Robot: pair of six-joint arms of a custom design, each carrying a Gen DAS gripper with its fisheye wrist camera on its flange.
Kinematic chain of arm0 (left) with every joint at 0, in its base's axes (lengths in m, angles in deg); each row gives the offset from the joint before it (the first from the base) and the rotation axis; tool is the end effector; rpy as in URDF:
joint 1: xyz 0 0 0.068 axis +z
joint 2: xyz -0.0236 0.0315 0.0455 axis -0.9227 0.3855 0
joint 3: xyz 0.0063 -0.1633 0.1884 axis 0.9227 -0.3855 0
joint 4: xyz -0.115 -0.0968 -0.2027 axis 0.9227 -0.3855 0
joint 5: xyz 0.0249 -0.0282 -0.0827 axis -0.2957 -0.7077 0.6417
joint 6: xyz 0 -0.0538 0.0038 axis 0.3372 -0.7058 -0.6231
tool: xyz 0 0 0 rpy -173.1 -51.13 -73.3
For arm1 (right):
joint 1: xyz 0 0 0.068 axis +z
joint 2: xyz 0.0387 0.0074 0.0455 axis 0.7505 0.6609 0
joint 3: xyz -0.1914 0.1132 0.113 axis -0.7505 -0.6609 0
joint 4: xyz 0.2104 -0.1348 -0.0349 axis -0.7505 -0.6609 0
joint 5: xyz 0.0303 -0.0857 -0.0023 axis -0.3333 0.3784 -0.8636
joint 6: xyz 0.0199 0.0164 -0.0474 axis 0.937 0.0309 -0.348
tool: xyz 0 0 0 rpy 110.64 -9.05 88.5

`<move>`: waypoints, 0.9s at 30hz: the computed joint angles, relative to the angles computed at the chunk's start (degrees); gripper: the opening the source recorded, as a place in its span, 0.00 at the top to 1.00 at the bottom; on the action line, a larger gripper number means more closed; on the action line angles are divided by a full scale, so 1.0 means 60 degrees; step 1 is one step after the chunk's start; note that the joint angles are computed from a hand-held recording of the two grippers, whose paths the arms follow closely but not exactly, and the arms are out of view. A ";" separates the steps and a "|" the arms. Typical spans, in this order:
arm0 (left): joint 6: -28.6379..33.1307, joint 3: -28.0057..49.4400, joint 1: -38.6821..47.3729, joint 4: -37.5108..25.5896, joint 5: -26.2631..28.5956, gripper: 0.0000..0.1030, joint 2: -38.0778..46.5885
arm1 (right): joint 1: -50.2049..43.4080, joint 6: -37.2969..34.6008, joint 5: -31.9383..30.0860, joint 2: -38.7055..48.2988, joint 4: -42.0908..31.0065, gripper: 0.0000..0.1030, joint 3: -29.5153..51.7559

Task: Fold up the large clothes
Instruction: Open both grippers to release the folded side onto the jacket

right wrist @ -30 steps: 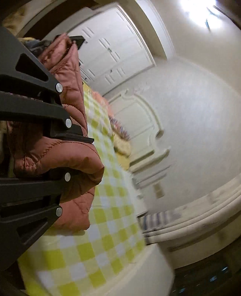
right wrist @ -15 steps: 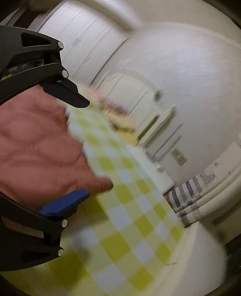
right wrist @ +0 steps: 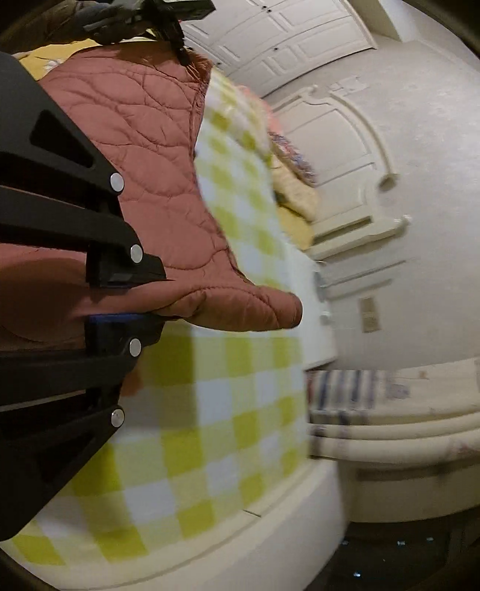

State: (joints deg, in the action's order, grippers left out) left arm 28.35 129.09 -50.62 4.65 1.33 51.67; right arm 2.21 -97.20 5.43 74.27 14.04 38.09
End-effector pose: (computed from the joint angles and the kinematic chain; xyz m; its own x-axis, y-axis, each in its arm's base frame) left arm 0.3061 0.0696 0.0961 -0.7127 -0.2284 -0.6632 0.1449 0.8771 -0.4578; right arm 0.2281 -0.2058 0.0977 -0.6069 0.2549 -0.7528 0.0641 0.9598 0.2733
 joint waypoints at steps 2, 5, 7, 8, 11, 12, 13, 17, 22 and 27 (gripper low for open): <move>-0.0262 0.0252 -0.0226 0.0079 -0.0375 0.92 0.0189 | 0.0226 0.0548 0.0359 0.0089 0.0424 0.89 0.0091; -0.0599 0.1098 -0.0750 0.0388 -0.1539 0.91 0.1475 | 0.0765 0.1517 0.1384 0.1699 0.0863 0.89 0.1070; -0.0935 0.2078 -0.1262 0.0377 -0.2645 0.84 0.2944 | 0.1195 0.1975 0.2221 0.3264 0.0867 0.88 0.2008; -0.1068 0.2552 -0.1380 0.0353 -0.3027 0.80 0.3725 | 0.1298 0.2087 0.2371 0.3815 0.1000 0.88 0.2255; -0.1507 0.2821 -0.1215 0.0447 -0.2919 0.68 0.4078 | 0.1273 0.2322 0.2393 0.3910 0.1281 0.82 0.2145; -0.1651 0.2689 -0.1221 0.0595 -0.3247 0.50 0.3944 | 0.1327 0.2184 0.2470 0.3824 0.1256 0.72 0.2085; -0.1744 0.2584 -0.1182 0.0706 -0.3393 0.38 0.3860 | 0.1314 0.2063 0.2322 0.3813 0.1158 0.67 0.2086; -0.2466 0.1177 -0.0612 0.2159 -0.3123 0.31 0.2842 | 0.0494 0.2355 0.0676 0.3502 0.1153 0.12 0.1849; -0.1707 -0.1598 -0.1271 0.3114 -0.3928 0.18 -0.0888 | 0.0347 0.2064 -0.0015 0.0836 0.2096 0.11 -0.0296; -0.0673 -0.2912 -0.4578 0.3132 -0.6447 0.02 -0.2897 | 0.2703 0.0729 0.1308 -0.1471 0.2214 0.11 -0.2254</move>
State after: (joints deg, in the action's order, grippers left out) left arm 24.31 111.62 -78.09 23.45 -37.35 34.29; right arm 18.43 -92.83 13.28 65.44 27.32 24.56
